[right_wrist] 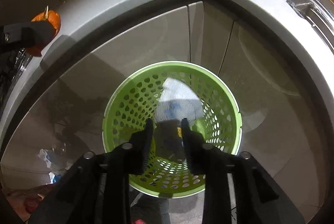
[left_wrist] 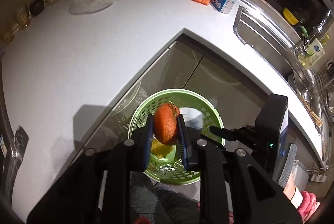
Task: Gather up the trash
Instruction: 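Drop the cloth into the basket with the right tool while the left tool drops the peel, then move the left tool to the clear plastic bag and close on it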
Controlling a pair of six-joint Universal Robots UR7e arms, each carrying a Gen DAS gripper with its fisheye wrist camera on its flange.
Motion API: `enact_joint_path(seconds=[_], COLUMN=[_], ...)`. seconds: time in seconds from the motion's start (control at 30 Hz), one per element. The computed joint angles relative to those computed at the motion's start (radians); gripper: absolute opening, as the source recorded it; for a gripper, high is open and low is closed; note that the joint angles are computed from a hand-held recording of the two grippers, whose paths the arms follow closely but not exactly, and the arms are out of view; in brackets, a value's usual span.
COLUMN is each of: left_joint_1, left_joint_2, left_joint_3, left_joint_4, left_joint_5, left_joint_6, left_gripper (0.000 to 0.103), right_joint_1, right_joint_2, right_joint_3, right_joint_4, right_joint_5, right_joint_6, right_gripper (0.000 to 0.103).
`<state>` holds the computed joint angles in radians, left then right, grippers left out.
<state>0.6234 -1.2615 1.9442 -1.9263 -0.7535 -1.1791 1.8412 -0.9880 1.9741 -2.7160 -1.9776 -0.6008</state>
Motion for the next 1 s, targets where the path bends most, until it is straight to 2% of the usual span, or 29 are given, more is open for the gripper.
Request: enact_joint_path(seconds=[0.07, 0.13, 0.4, 0.47, 0.5, 0.53, 0.67, 0.83, 0.93, 1.0], left_joint_1=[0.005, 0.011, 0.041, 0.057, 0.062, 0.064, 0.072, 0.044, 0.017, 0.0], left_joint_2=[0.014, 0.023, 0.081, 0.109, 0.122, 0.13, 0.142, 0.089, 0.048, 0.021], left_joint_3=[0.009, 0.022, 0.029, 0.011, 0.002, -0.002, -0.023, -0.026, -0.039, -0.055], left_joint_4=[-0.005, -0.029, -0.115, -0.112, -0.1, -0.096, -0.07, -0.036, 0.022, 0.08], left_joint_5=[-0.018, -0.041, -0.103, -0.128, -0.132, -0.126, -0.141, -0.087, -0.021, 0.028], left_joint_6=[-0.002, 0.002, 0.058, 0.066, 0.055, 0.05, 0.051, 0.017, -0.033, -0.077], left_gripper=[0.022, 0.022, 0.024, 0.047, 0.067, 0.07, 0.07, 0.073, 0.077, 0.081], right_joint_1=[-0.001, 0.003, 0.005, 0.003, 0.0, -0.001, -0.006, -0.001, 0.012, 0.026], right_joint_2=[-0.02, -0.049, -0.137, -0.16, -0.171, -0.179, -0.202, -0.21, -0.218, -0.217], right_joint_3=[0.013, 0.02, 0.007, 0.006, 0.004, 0.003, 0.006, 0.003, -0.003, -0.011], right_joint_4=[-0.009, -0.019, -0.05, -0.055, -0.05, -0.048, -0.057, -0.065, -0.063, -0.071], right_joint_5=[0.006, 0.017, 0.023, 0.029, 0.031, 0.033, 0.032, 0.028, 0.043, 0.054], right_joint_6=[0.002, 0.003, 0.021, 0.027, 0.032, 0.038, 0.048, 0.053, 0.05, 0.041], right_gripper=[0.055, 0.062, 0.072, 0.072, 0.072, 0.072, 0.072, 0.072, 0.074, 0.078])
